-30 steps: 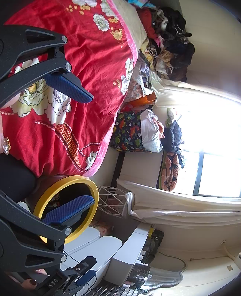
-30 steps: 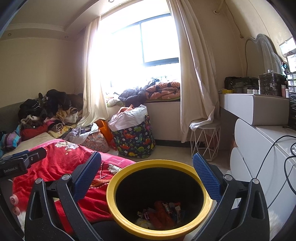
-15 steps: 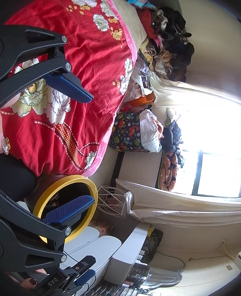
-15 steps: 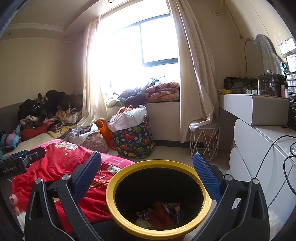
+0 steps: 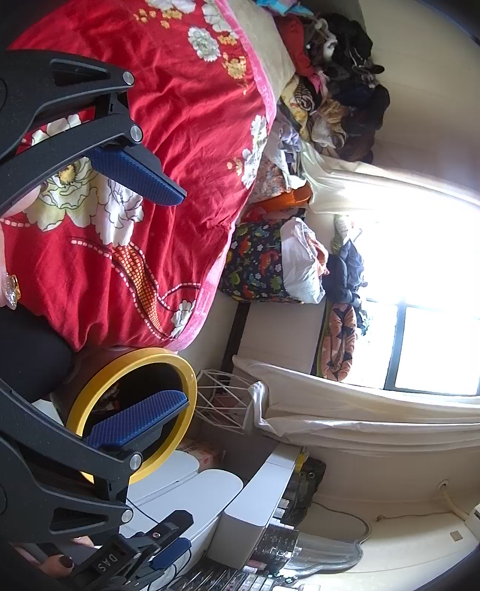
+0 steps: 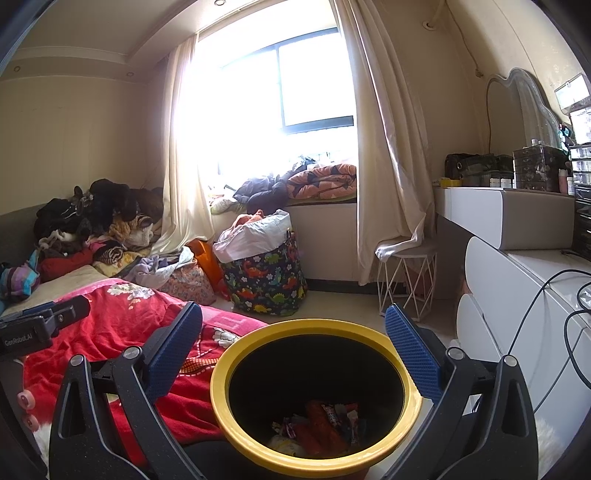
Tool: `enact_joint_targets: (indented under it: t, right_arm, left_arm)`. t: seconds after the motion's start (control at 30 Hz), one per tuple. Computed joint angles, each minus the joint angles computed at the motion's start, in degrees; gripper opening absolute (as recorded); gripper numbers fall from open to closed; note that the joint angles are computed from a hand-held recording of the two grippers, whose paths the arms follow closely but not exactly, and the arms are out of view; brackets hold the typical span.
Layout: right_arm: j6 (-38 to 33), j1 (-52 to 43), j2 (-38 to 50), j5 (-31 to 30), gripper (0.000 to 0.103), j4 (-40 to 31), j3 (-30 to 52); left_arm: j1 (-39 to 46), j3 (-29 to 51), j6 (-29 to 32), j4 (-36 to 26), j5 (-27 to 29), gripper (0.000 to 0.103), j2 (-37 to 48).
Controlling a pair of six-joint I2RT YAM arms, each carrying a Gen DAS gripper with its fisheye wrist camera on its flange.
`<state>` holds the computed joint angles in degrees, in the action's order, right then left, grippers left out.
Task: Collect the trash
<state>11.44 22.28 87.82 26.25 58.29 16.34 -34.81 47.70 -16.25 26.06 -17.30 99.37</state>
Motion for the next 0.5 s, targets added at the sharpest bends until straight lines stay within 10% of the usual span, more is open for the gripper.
enact_joint_targets:
  t: [0.27,0.5]
  right_arm:
    - [-0.55,0.33,-1.35,-4.88,0.097,-5.97,5.36]
    - [-1.14,12.21,10.17,-15.95,0.097,-19.28,26.77]
  left_arm:
    - [2.84,-0.44,-3.46,-4.61,-3.88,0.092,-3.48]
    - [24.15,-9.39,-7.11,-7.88,-2.31,0.092,-12.93]
